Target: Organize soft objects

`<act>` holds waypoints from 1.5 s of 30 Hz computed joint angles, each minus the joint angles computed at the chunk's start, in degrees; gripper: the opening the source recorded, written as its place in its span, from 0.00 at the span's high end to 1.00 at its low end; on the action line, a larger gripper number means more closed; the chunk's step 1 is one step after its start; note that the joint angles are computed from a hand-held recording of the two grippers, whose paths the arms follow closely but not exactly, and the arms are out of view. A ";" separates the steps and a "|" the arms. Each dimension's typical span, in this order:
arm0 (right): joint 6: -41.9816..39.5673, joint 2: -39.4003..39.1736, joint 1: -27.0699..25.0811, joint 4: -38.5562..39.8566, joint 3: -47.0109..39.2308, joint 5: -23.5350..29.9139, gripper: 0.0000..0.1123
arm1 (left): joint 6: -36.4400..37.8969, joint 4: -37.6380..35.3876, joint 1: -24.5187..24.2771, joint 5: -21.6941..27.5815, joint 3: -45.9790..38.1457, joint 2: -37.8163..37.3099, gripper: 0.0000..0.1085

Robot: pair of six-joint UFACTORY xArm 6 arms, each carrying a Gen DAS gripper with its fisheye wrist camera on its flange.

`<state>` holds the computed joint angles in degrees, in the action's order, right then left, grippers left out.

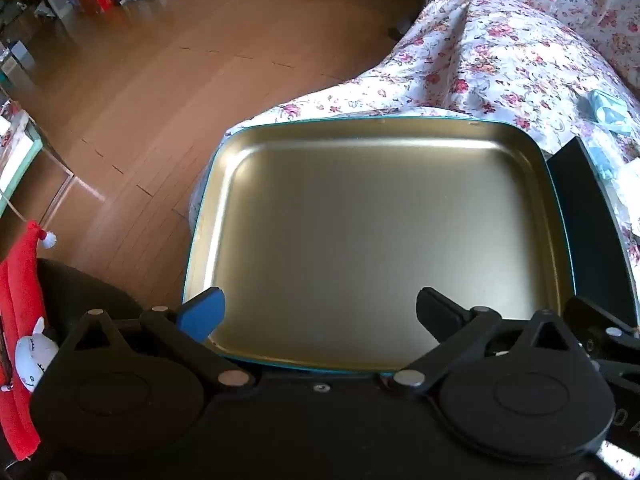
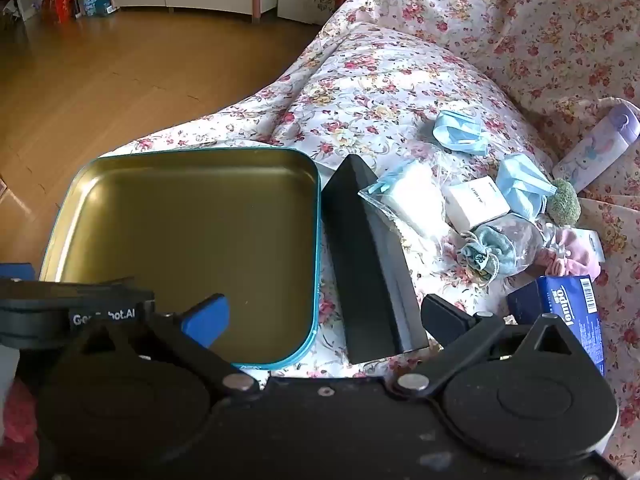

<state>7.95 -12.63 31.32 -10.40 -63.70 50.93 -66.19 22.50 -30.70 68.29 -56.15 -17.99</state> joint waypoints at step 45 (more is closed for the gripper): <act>0.36 0.08 -0.03 -0.11 -0.04 0.45 0.09 | -0.38 -1.61 -0.28 -1.51 0.62 0.22 0.09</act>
